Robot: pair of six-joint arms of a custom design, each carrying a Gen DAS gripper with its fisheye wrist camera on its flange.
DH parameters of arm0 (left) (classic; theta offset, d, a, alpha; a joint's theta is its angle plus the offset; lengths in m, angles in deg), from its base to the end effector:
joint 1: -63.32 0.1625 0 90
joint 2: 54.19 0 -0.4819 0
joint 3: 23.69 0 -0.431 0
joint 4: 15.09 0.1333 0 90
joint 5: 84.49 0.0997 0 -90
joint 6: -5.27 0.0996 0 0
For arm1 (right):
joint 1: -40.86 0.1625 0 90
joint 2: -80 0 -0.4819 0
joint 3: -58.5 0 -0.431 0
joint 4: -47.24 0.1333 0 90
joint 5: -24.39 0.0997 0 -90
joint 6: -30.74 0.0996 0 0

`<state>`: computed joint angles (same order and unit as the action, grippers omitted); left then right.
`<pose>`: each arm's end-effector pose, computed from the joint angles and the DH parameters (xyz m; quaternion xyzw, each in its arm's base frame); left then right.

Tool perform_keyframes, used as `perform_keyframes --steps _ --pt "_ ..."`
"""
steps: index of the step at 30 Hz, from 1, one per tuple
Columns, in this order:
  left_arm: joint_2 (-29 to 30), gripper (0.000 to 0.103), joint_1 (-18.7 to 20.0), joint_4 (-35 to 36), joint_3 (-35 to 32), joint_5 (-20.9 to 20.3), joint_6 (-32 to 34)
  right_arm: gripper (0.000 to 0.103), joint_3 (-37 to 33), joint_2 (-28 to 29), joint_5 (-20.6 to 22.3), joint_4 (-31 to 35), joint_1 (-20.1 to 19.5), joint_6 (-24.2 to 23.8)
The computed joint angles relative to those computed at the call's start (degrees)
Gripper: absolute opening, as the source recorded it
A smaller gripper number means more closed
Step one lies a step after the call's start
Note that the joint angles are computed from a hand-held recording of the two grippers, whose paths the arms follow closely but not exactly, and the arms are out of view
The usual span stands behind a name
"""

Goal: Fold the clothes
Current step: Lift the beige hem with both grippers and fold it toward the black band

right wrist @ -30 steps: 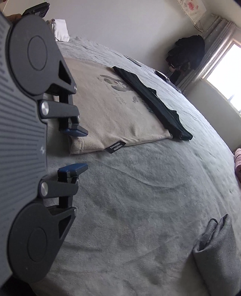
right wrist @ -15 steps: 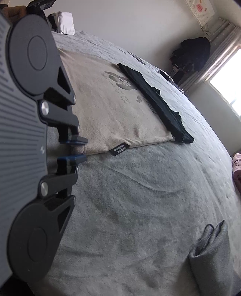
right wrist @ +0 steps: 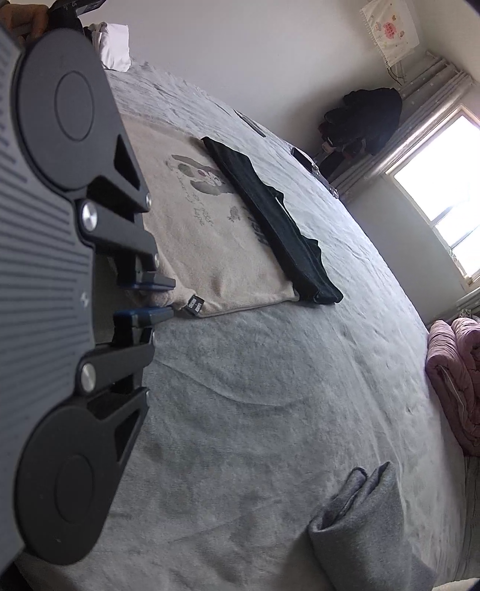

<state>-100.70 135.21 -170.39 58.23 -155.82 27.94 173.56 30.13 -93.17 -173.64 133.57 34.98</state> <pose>-0.0968 -0.8273 0.2303 0.2930 0.9082 -0.2480 0.1667 0.1161 -0.6082 0.1942 -0.1401 -0.8142 0.5379 0.1678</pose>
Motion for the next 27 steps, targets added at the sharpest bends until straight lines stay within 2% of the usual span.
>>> perform_keyframes --steps 17,20,27 --pt "5.0 0.007 -2.1 0.9 -8.4 1.5 0.9 0.012 -8.5 0.7 -0.2 4.8 0.2 -3.5" --pt "6.9 0.007 -2.4 2.6 -11.5 2.3 0.7 0.012 -10.4 1.2 -1.3 6.6 0.1 -4.0" --pt "12.0 0.007 -2.2 11.8 -20.9 3.9 -3.3 0.012 -15.9 2.5 -3.5 12.5 -0.4 -5.5"
